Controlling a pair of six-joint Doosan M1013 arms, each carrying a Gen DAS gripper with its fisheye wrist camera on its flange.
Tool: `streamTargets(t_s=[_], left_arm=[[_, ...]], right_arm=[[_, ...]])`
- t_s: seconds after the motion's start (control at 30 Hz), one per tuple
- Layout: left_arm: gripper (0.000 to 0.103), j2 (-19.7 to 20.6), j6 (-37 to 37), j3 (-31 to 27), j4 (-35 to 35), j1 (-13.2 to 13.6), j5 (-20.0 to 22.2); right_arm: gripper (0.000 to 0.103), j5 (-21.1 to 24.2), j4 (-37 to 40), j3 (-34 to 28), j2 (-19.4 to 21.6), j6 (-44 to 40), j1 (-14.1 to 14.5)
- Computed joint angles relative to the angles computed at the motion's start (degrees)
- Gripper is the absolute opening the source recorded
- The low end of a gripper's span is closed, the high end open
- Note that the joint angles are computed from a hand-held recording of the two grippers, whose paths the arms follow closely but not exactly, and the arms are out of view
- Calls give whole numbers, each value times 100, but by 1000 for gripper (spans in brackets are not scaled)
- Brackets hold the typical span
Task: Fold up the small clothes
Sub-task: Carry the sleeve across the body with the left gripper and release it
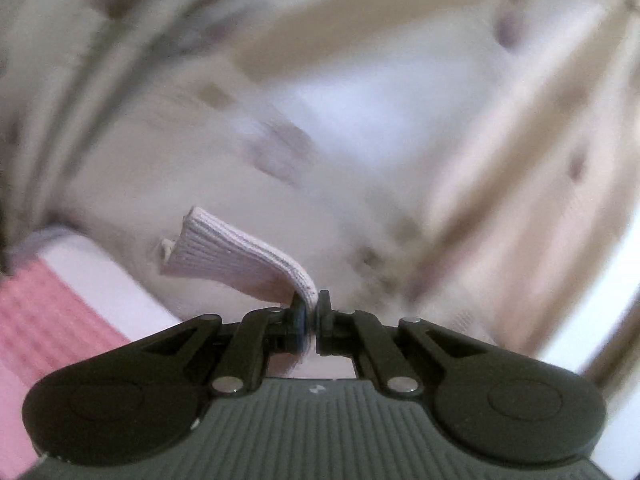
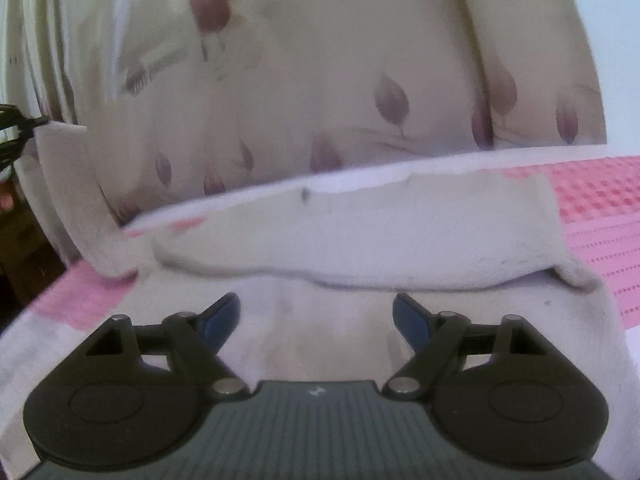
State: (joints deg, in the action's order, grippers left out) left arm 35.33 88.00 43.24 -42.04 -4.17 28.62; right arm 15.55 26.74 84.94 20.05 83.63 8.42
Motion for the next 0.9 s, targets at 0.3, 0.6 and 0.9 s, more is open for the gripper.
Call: streamTargets(t_s=[0.3,0.6,0.9], left_arm=[[3,881,-140,-1394,142,-832,1159],[3,1789,-220,-2370,410,-1433,2150],[89,1443,1154,-1070,-724,-1569,1687]], right_arm=[[88,-584,2154,382,-186,-869,-185],[88,-434,3848,726,-430,-2223,-468],[89,-223,5358,909,-471,-3219,-666]])
